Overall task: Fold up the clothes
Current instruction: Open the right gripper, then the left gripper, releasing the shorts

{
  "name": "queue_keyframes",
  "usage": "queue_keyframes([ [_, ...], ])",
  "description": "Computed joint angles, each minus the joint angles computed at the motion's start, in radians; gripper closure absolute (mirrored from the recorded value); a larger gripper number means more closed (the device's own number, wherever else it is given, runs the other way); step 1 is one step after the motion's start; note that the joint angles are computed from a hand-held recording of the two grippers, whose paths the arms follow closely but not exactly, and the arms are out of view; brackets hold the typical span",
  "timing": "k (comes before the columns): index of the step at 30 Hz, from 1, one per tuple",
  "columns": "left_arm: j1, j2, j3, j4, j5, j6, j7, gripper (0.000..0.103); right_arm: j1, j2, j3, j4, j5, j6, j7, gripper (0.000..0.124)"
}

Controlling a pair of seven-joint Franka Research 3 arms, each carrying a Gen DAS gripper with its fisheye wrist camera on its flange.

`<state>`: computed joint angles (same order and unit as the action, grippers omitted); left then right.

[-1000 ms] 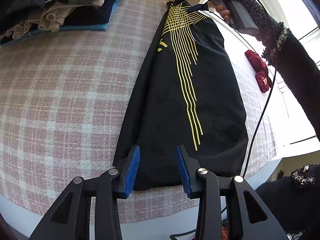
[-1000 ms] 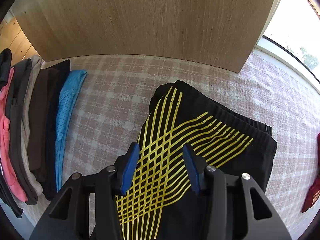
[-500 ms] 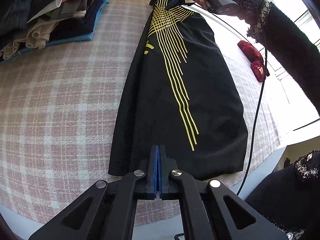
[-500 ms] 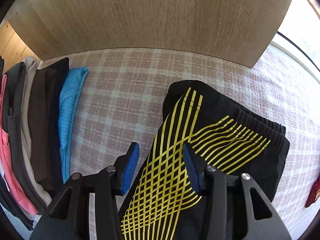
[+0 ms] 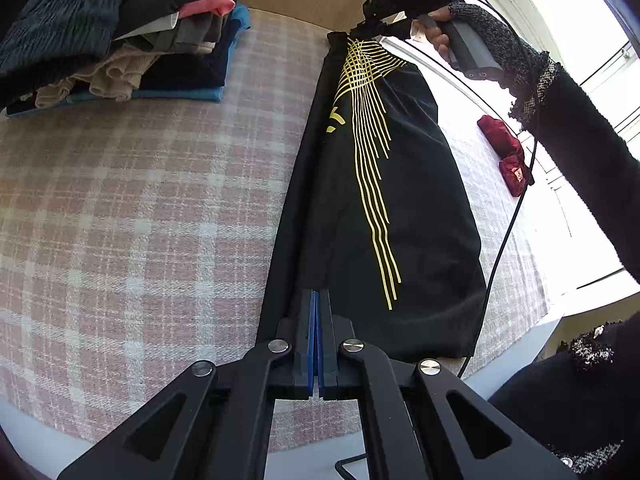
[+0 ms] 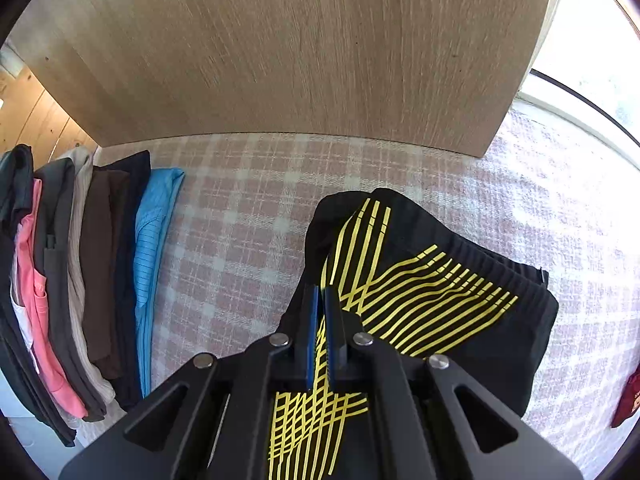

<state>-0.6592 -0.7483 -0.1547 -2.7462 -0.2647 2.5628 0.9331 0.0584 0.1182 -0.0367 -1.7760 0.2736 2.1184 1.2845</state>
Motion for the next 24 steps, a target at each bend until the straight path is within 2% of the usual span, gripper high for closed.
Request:
queue_keyframes([
  [3, 0.004, 0.022, 0.007, 0.018, 0.001, -0.031, 0.006, 0.101, 0.005, 0.004, 0.004, -0.014, 0.014, 0.055, 0.006, 0.121],
  [5, -0.001, 0.051, 0.01, 0.035, -0.008, -0.038, 0.021, 0.083, 0.022, 0.012, 0.009, -0.02, -0.03, 0.111, 0.017, 0.121],
  [6, -0.001, 0.068, 0.007, 0.045, -0.011, -0.042, 0.027, 0.071, 0.03, 0.03, 0.013, 0.0, -0.052, 0.108, 0.016, 0.12],
  [7, 0.0, 0.089, 0.002, 0.058, -0.009, -0.051, 0.037, 0.069, 0.033, 0.048, 0.018, 0.032, -0.05, 0.074, 0.001, 0.12],
  [9, 0.011, 0.133, -0.024, 0.092, 0.021, -0.08, 0.062, 0.071, 0.023, 0.021, 0.02, 0.026, -0.018, -0.003, -0.054, 0.118],
  [10, 0.023, 0.143, -0.043, 0.104, 0.045, -0.083, 0.069, 0.084, 0.016, 0.003, 0.018, 0.017, -0.001, -0.038, -0.091, 0.115],
  [11, 0.021, 0.156, -0.041, 0.115, 0.045, -0.089, 0.084, 0.099, 0.004, -0.031, 0.012, -0.008, 0.02, -0.065, -0.15, 0.106],
  [12, 0.02, 0.169, -0.04, 0.126, 0.044, -0.096, 0.099, 0.101, -0.008, -0.079, 0.004, -0.045, 0.039, -0.096, -0.213, 0.097],
  [14, 0.021, 0.173, -0.034, 0.134, 0.03, -0.102, 0.122, 0.101, -0.029, -0.192, -0.02, -0.129, 0.06, -0.187, -0.323, 0.084],
  [18, 0.035, 0.122, -0.021, 0.123, 0.014, -0.083, 0.153, 0.101, -0.111, -0.433, -0.11, -0.339, -0.004, -0.392, -0.523, 0.08],
  [21, 0.068, 0.104, -0.023, 0.134, 0.046, -0.126, 0.155, 0.101, -0.18, -0.618, -0.117, -0.544, -0.136, -0.424, -0.583, 0.08],
  [24, 0.095, 0.126, -0.019, 0.151, 0.054, -0.195, 0.151, 0.097, -0.234, -0.748, -0.116, -0.708, -0.2, -0.424, -0.6, 0.08],
])
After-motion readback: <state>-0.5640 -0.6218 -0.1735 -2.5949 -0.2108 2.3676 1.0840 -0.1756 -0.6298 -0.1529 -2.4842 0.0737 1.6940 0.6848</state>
